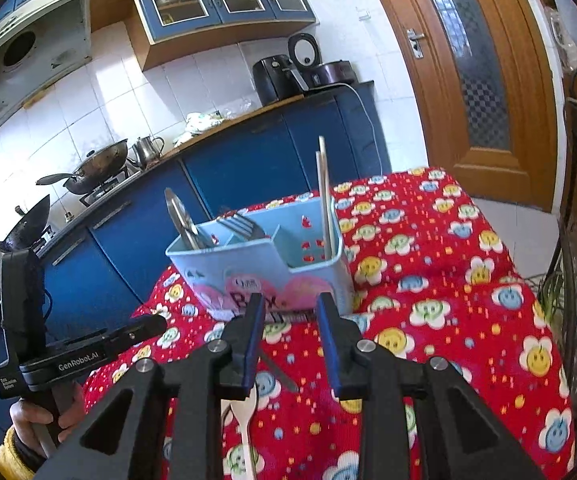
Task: Organize utensils
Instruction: 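Move both open tools back down to the utensils on the cloth, then grasp a wooden chopstick with the left tool while the right tool grasps the white plastic spoon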
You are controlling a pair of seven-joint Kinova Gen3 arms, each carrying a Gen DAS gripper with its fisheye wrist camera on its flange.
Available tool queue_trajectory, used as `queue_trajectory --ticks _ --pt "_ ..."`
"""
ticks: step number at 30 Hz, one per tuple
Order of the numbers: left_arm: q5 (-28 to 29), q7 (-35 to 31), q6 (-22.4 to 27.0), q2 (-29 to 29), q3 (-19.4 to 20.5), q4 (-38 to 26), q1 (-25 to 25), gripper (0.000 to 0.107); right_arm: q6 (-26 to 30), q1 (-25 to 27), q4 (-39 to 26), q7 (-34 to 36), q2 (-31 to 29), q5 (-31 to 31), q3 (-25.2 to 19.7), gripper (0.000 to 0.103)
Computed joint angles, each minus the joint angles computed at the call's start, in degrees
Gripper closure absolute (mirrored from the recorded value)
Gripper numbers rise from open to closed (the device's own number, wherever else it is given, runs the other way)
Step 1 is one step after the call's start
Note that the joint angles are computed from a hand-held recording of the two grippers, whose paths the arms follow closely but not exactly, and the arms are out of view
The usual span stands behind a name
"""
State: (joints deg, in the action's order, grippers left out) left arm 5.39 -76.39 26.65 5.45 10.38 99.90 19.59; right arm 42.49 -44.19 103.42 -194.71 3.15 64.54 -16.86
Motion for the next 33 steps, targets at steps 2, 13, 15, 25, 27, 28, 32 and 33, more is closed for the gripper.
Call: queue_trajectory --ticks 2,13,15,25,27,28,32,33 --pt "1.49 -0.74 0.52 0.03 0.34 0.47 -0.27 0.075 0.11 -0.25 0.79 -1.09 -0.34 -0.09 -0.25 0.071" --pt "-3.1 4.73 6.68 1.52 0.42 -0.86 3.28 0.075 0.84 -0.6 4.41 -7.21 -1.99 0.94 -2.11 0.068" --pt "-4.16 5.7 7.6 1.87 0.44 -1.18 3.84 0.075 0.79 -0.51 5.16 -8.22 -2.37 1.07 -2.36 0.067" --pt "-8.06 9.04 12.61 4.36 0.45 -4.05 6.74 0.075 -0.46 0.76 8.24 -12.92 -4.13 2.7 -3.55 0.066" --pt "-8.54 9.36 13.23 4.73 0.42 -4.5 7.04 0.075 -0.82 1.14 8.77 -13.64 -4.41 3.01 -3.71 0.066" --pt "-8.97 9.76 13.65 5.0 0.36 -4.79 7.33 0.075 -0.89 1.29 8.88 -13.84 -4.46 3.08 -3.81 0.066" --pt "-9.51 10.4 14.91 6.0 0.22 -5.63 7.77 0.075 -1.45 1.87 9.55 -14.68 -4.74 3.25 -4.02 0.066" --pt "-9.85 10.68 14.74 6.15 0.13 -5.65 8.0 0.075 -1.58 2.0 9.64 -14.79 -4.74 3.24 -4.05 0.066"
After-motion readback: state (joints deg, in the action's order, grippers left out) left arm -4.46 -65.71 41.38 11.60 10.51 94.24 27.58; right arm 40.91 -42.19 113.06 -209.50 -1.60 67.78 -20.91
